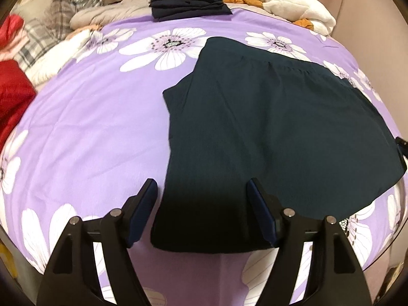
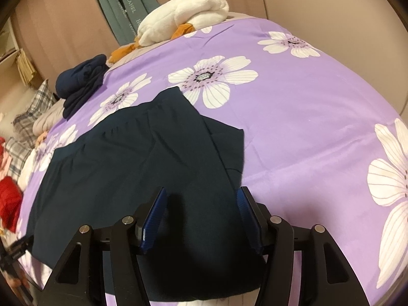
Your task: Fold large clothes
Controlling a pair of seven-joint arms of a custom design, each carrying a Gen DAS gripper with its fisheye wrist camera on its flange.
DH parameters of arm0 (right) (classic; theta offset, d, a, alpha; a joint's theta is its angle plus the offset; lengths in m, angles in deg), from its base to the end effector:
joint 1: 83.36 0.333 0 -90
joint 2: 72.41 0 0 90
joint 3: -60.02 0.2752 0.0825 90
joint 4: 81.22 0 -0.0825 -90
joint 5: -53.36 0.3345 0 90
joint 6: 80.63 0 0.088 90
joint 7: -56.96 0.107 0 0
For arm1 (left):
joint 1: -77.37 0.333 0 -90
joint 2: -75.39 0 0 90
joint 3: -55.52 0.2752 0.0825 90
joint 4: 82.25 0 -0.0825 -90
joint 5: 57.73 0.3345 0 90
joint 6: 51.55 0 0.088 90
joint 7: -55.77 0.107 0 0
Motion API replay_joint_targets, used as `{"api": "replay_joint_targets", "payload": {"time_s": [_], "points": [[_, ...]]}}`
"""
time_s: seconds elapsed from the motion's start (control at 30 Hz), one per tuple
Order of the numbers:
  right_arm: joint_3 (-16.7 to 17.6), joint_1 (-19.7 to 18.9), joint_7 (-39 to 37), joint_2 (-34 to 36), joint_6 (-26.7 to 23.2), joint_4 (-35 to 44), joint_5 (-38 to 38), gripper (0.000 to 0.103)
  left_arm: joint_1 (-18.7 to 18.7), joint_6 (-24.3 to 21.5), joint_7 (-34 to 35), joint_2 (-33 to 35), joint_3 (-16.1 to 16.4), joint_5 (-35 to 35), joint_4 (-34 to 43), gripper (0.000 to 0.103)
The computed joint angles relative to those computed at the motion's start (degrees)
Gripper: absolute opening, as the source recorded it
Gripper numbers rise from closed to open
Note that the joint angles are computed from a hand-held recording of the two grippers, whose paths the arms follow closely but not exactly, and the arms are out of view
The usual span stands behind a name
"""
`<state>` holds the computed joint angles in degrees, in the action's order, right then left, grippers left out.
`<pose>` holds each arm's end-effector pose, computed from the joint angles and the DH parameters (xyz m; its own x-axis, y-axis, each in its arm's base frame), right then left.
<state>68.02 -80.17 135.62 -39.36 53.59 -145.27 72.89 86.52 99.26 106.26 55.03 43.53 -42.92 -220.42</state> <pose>0.6867 0.1099 0.5308 0.2781 -0.9167 -0.2869 -0.7862 -0.0456 -0.6163 0.4478 -0.0342 0.4900 0.4007 -0.9119 0.0881 -0.7307 -0.3761 -0.5698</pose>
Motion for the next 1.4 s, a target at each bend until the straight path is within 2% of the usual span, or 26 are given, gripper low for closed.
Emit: {"api": "replay_joint_targets", "payload": {"time_s": [0.47,0.7,0.9,1.1,1.2,1.4], "points": [[-0.65,-1.27,0.14,-4.94,3.34,-7.14,1.46,0.058,1.11,-1.98,-0.33,-5.49,-0.52,-1.21,-3.37,0.073],[-0.42,-1.72,-1.25,-8.78,8.22,-12.31,3.28,0.058,2.77,-3.86,-2.17,-8.72,-2.41,1.62,-4.13,0.073],[0.94,-2.11,-5.37,-10.74,9.7,-14.2,7.11,0.059,2.93,-1.42,-3.84,-11.04,-3.23,1.62,-4.34,0.073],[2.2,-0.74,-12.13,-14.4,11.82,-19.2,11.94,0.062,3.36,0.6,-6.69,-7.22,-6.39,3.11,-0.08,0.073],[2.06,0.55,-14.82,-15.61,11.97,-21.19,12.78,0.063,1.93,1.78,-8.15,-4.12,-6.67,3.27,2.15,0.073],[1.34,4.46,-16.44,-16.97,12.82,-24.22,9.71,0.063,-0.66,2.17,-10.69,2.98,-7.16,6.95,7.41,0.073]]}}
